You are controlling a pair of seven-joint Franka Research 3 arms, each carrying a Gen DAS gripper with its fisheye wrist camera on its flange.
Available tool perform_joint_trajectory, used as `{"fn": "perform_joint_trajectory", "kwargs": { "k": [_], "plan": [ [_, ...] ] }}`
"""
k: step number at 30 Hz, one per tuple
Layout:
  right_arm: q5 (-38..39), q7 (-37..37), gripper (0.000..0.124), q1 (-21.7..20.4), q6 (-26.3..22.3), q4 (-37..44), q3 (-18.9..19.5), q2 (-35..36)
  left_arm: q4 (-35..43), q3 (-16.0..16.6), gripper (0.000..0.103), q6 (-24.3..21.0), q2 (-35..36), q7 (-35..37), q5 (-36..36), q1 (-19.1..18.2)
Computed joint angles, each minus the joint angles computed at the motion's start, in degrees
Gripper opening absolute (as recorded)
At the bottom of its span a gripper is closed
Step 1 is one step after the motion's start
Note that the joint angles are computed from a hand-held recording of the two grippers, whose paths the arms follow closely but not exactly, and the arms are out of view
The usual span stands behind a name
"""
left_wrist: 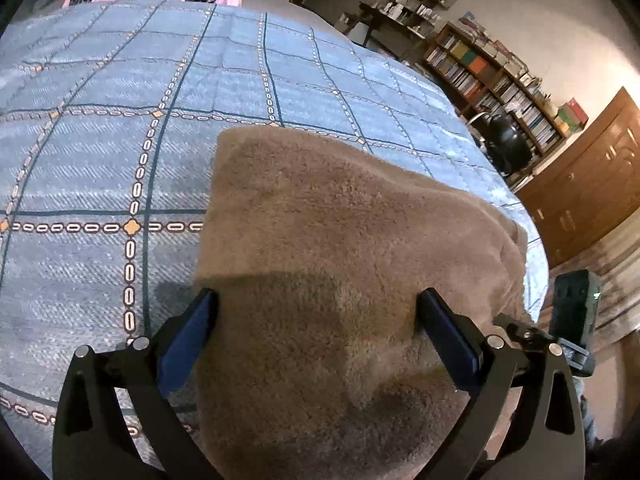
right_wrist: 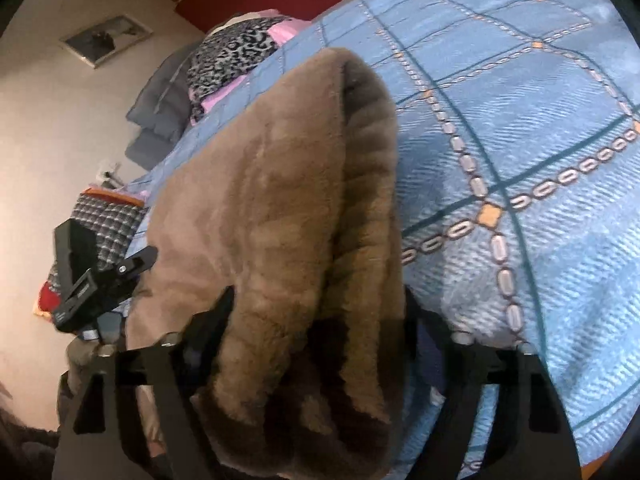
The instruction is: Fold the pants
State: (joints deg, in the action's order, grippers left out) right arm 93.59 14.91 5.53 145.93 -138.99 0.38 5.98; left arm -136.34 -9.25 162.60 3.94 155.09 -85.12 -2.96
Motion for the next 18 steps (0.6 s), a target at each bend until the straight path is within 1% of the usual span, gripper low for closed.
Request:
{"fn": "perform_joint_trajectory", "kwargs": {
  "k": [3, 5, 6, 7, 8, 9, 10, 12, 13, 14, 15, 16, 18],
  "plan": [
    [0.4, -1.5, 0.059, -0.2, -1.3, -0.2, -0.1, -0.3, -0.1, 0.2, 0.100, -1.8, -0.3, 0.3, -0.1, 0.3],
    [0.8, -2.2, 0.056, -0.5, -2.3, -0.5, -0.3, -0.7, -0.4, 0.4, 0.094, -3.3, -0.8, -0.6, 0.0, 0.6],
    [1.0, -2.6, 0.055, -0.6, -2.6, -0.6, -0.4, -0.8, -0.5, 0.7, 0.091, -4.8, -1.2, -1.6, 0.6, 0.8],
    [1.2, -3.1, 0.054, -0.6, -2.6, -0.6, -0.4, -0.8, -0.5, 0.9, 0.085, -5.8, -1.5, -2.4, 0.8, 1.1],
    [1.0, -3.4, 0.054, -0.7, -2.7, -0.9, -0.6, -1.1, -0.6, 1.2, 0.083, -7.0, -1.8, -2.9, 1.0, 1.3],
    [0.8, -3.3, 0.054, -0.7, -2.8, -0.7, -0.6, -0.8, -0.5, 1.5, 0.083, -8.0, -1.9, -3.3, 1.1, 1.6],
    [0.4, -2.8, 0.054, -1.0, -3.4, -0.8, -0.8, -0.8, -0.3, 1.5, 0.083, -7.6, -1.7, -4.2, 2.2, 1.5],
    [-0.3, -2.3, 0.056, -1.1, -3.9, -0.3, -0.8, -0.3, 0.0, 1.1, 0.083, -3.7, -0.7, -7.9, 6.2, 1.0],
    [-0.7, -2.2, 0.056, -1.1, -3.6, -0.1, -0.8, -0.3, 0.4, 1.2, 0.089, -3.4, 0.1, -10.4, 8.4, 1.1],
    [-0.7, -2.5, 0.058, -1.1, -3.3, -0.5, -0.7, -0.7, 0.8, 1.3, 0.098, -3.8, 1.0, -12.6, 9.7, 1.5],
    [-0.8, -2.5, 0.059, -1.0, -3.2, -0.4, -0.6, -0.7, 1.3, 1.3, 0.100, -4.5, 1.8, -14.4, 10.2, 2.0],
    [-1.1, -2.1, 0.060, -1.1, -3.4, -0.2, -0.6, -0.5, 1.8, 1.2, 0.100, -6.1, 2.4, -14.7, 9.7, 2.7],
    [-1.4, -1.5, 0.062, -1.3, -4.1, 0.0, -0.8, 0.0, 3.0, 1.1, 0.100, -10.3, 4.0, -14.0, 7.5, 4.3]
  ]
}}
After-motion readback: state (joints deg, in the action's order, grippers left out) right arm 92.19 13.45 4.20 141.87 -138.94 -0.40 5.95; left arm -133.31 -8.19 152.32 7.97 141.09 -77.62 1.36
